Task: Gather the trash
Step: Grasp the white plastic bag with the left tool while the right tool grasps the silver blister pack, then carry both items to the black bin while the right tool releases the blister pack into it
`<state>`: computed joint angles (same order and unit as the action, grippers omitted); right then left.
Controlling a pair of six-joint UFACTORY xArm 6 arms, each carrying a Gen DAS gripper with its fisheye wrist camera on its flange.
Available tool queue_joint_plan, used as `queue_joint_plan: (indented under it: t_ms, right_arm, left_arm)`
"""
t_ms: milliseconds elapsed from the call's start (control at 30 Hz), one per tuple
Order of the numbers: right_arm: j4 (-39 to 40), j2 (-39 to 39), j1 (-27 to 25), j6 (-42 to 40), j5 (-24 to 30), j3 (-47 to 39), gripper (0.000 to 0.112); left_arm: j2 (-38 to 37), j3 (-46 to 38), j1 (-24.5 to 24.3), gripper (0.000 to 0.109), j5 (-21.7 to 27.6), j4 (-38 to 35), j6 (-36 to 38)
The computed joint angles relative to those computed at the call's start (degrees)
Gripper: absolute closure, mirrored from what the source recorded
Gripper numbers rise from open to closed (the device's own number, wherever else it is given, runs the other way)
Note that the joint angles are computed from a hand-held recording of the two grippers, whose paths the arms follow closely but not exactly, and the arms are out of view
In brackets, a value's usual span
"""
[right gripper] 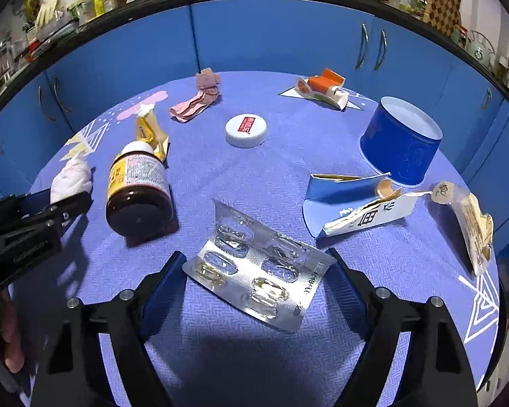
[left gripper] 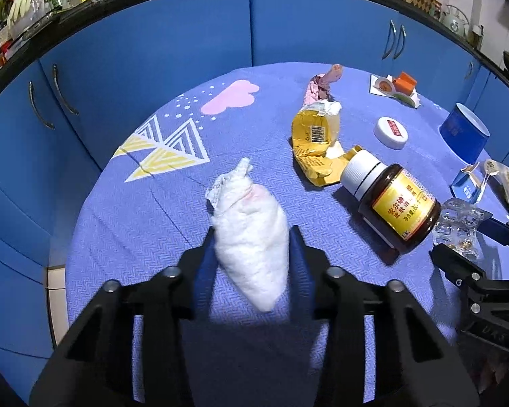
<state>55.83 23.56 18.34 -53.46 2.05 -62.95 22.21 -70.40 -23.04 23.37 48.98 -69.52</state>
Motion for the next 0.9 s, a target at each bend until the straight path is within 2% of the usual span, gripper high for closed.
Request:
queue_joint_plan:
  t_ms: [100, 300, 600, 900]
  right_arm:
    - [5.91, -0.54, 0.67, -6.2, -1.31, 0.03, 0.037]
    - [10.61, -1.15, 0.54, -10.13, -2.06, 0.31, 0.039]
    - [21.94, -3.97, -0.49, -21.19, -3.11, 0.84, 0.039]
    - [29.23, -6.85, -3.04, -28.01, -2.92, 2.2, 0.039]
  left_arm:
    - [-0.16, 0.18, -0.03, 0.079, -0.06, 0.42, -0.77]
    - [-0.4, 0.63, 0.08, 0.088, -0.96, -0.47, -0.84]
    - [-1.47, -0.23, -1.66, 0.088, -1.56, 0.84, -1.32]
    - [-0.5, -4.46, -4.96, 0.088, -0.18, 0.88, 0.48]
